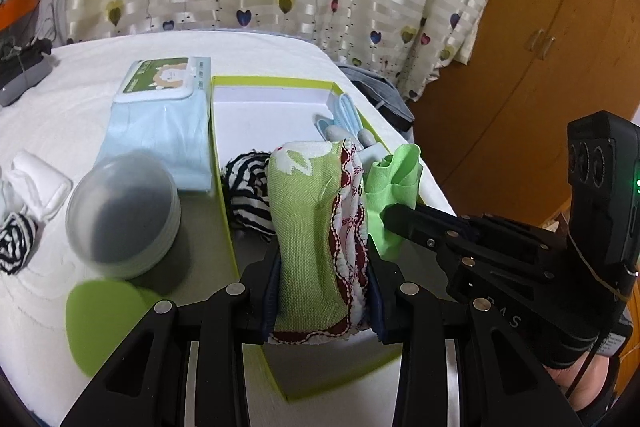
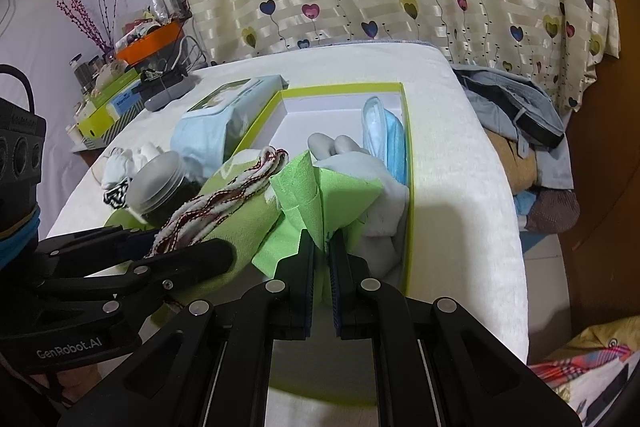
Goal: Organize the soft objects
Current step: 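Lower both items into the box and open both grippers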
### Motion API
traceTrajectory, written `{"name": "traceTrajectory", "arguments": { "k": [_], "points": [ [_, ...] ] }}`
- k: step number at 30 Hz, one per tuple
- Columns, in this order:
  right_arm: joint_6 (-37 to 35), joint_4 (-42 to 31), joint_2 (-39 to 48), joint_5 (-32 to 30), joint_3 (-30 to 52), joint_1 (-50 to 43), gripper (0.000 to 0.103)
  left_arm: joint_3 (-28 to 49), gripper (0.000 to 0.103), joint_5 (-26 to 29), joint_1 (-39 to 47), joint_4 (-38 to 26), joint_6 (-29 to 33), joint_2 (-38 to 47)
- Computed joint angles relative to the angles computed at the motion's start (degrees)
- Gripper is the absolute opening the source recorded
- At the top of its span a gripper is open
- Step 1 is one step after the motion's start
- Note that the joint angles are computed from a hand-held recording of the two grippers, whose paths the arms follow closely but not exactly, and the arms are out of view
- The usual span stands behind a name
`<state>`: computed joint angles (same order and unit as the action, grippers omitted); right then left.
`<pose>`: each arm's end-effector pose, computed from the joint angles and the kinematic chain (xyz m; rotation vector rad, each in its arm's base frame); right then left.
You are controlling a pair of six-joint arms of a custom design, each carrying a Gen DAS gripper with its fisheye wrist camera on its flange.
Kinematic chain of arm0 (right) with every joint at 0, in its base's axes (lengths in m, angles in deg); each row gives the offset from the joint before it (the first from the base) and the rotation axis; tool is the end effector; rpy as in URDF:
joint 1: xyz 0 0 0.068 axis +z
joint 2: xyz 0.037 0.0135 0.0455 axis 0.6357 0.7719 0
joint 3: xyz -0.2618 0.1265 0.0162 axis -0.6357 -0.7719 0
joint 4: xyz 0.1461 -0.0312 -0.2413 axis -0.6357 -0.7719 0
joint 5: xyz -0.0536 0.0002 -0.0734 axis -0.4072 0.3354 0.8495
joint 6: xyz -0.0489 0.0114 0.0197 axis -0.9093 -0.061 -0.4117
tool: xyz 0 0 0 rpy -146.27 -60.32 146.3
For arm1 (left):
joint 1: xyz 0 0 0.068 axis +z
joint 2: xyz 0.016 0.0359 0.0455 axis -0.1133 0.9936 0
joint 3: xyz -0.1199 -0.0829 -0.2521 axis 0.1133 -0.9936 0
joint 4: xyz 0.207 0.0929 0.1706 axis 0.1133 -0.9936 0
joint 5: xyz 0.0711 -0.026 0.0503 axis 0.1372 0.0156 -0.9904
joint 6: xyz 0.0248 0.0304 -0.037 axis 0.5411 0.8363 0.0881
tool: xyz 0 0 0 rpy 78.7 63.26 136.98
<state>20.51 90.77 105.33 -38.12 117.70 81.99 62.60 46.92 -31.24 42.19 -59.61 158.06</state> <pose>0.2722 0.2491 0.0968 -0.5306 2.3520 0.4839 0.2472 -0.1115 0.0860 -0.0805 2.3897 -0.3661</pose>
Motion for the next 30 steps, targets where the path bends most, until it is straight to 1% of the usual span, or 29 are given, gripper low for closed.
{"name": "traceTrajectory", "arguments": {
  "k": [5, 8, 16, 18, 20, 21, 24, 26, 28, 30],
  "points": [
    [-0.89, -0.41, 2.17, -0.38, 2.92, -0.86, 0.008, 2.55, 0.035, -0.24, 1.66, 0.61, 0.50, 3.12],
    [-0.76, -0.76, 2.90, -0.86, 3.86, -1.26, 0.008, 2.28, 0.035, -0.54, 1.59, 0.47, 0.63, 2.75],
    [-0.08, -1.18, -0.02, -0.35, -0.20, 0.03, 0.008, -2.15, 0.035, -1.69, -2.84, -0.05, -1.36, -2.11],
    [-0.05, -1.61, -0.85, 0.25, -1.17, 0.57, 0.008, -2.56, 0.035, -1.11, -3.47, -0.30, -1.75, -2.27],
    [-0.24, -2.46, -1.12, 0.83, -1.50, 1.01, 0.008, -2.31, 0.035, -0.71, -3.69, -0.13, -1.97, -1.27],
    [-0.34, -2.55, -0.87, 0.85, -1.43, 1.05, 0.008, -1.86, 0.035, -1.40, -3.94, -0.38, -2.02, -0.60],
    [-0.43, -3.29, 1.04, 0.42, 0.27, 0.54, 0.008, -0.47, 0.036, -1.54, -3.51, -0.16, -1.83, 1.62],
    [-0.69, -3.70, 2.00, 0.39, 1.35, 0.38, 0.008, 0.17, 0.040, -1.95, -2.95, -0.45, -1.62, 2.26],
    [-0.55, -3.83, 1.98, 1.61, 1.68, 0.48, 0.014, -0.30, 0.041, -1.66, -2.30, -0.32, -1.74, 1.47],
    [-0.77, -2.81, 0.97, 2.47, 0.58, 0.74, 0.032, -1.43, 0.045, -1.78, -2.23, 0.51, -1.56, 0.03]
  ]
}}
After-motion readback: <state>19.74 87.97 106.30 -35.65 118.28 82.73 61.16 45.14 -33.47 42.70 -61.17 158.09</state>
